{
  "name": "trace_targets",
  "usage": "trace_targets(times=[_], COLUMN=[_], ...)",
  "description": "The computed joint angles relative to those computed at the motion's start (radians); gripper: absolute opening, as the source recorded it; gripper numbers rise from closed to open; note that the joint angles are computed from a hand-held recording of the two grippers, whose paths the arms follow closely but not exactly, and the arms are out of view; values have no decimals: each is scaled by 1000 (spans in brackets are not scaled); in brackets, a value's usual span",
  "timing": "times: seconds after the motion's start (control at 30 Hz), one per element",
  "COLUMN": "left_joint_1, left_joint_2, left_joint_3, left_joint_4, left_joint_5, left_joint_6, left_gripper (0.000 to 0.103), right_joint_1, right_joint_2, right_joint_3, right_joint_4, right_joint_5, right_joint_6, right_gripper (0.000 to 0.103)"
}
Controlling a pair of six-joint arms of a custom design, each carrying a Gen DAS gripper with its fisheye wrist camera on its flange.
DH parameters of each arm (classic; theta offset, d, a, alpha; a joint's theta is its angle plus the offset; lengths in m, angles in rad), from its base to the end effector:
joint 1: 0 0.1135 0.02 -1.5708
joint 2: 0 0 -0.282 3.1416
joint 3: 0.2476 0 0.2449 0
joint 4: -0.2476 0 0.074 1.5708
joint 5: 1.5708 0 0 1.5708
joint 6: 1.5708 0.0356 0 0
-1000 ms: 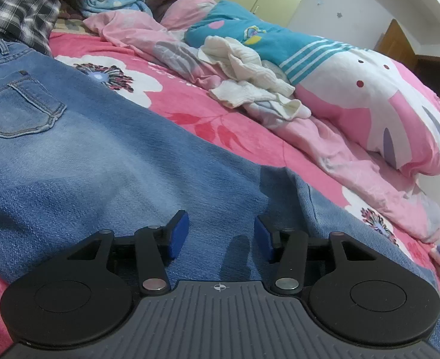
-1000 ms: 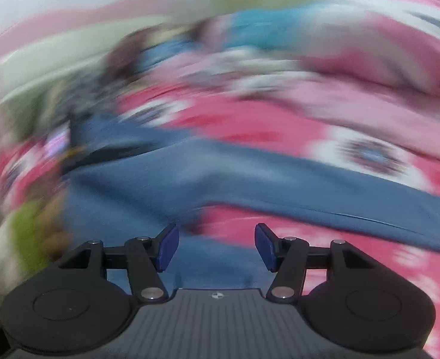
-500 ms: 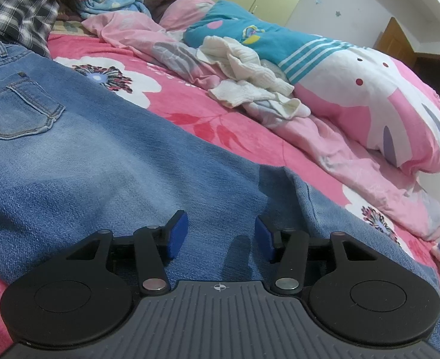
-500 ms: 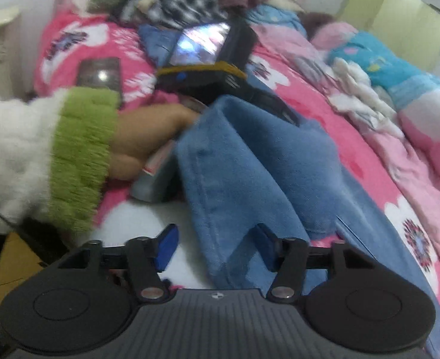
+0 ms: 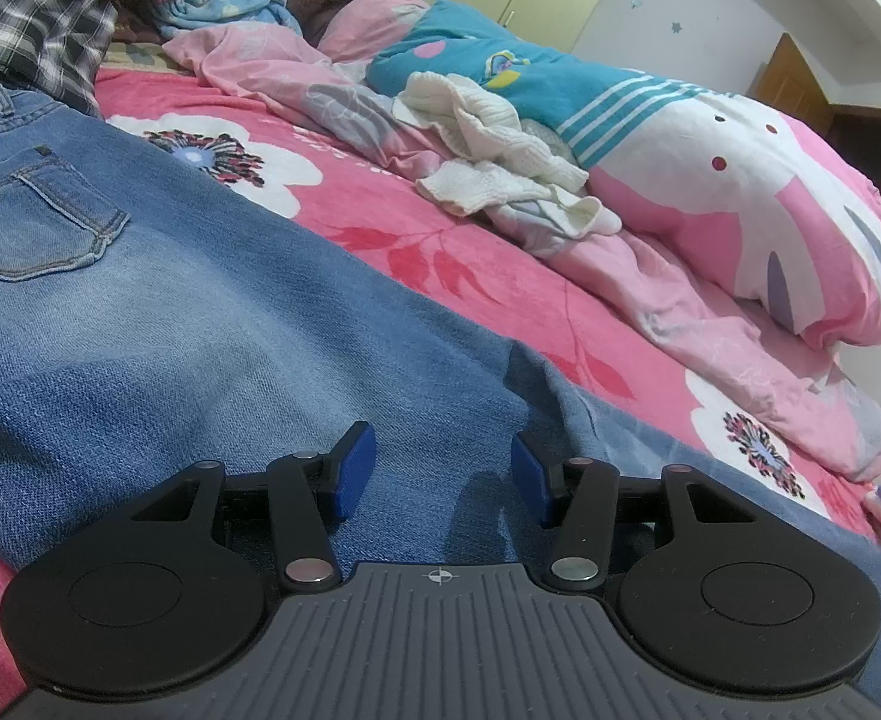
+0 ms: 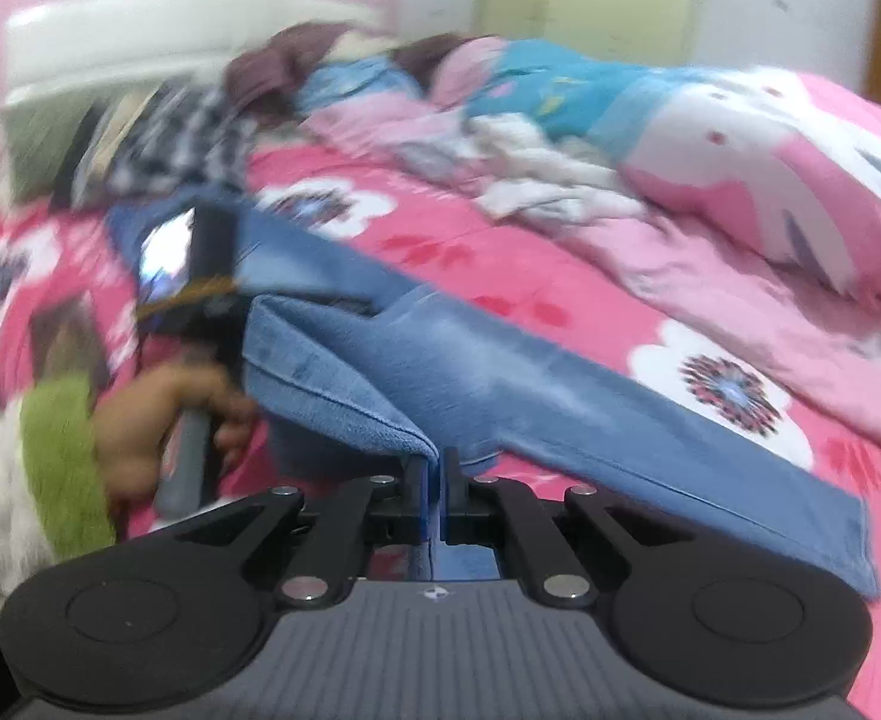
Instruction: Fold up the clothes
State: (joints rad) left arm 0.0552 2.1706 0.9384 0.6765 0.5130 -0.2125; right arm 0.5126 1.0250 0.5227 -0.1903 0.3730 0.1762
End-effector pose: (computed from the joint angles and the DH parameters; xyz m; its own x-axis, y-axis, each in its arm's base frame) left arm 0.4042 0.0048 0.0869 -0.5925 -0.2168 -0.7758 0.2489 0.8667 -0.4323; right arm 0.1746 0.0834 0.2244 -0.5851 -0.1419 -0.7985 -0.1115 0.9893 -0.0942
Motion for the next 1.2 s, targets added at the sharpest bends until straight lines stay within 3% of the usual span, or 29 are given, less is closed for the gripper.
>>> trace_targets(times=[0.17,0.37,0.53,0.7,0.83,0.97,1.2], left_joint_1=[0,5,3,0,3,4,1], left_joint_2=[1,5,2,1,2,3,3], left_joint_3=[-3,0,7,10,11,10,9], left_joint_4=[5,8,-8,-17,-17,-14,-9], left_joint_5=[3,18,17,15,23,23,19], left_joint_6=[-4,-12,-2,9,11,15,21], left_gripper=[52,52,54,55,55,56,57], right_joint_1=[-311,-659,-847,-982,-1021,-1040,-830], right_joint_2=[-34,117,313,543,662,662,766], right_joint_3=[32,137,233,360,452,482,603], right_joint_4=[7,16,-5,-56,-97,-58,29], right_joint_5=[-216,-464,-557,-595,-494,-401,-595], right_joint_6=[21,70,22,-110,-191,-243,-459], right_gripper=[1,1,1,2,4,6,16])
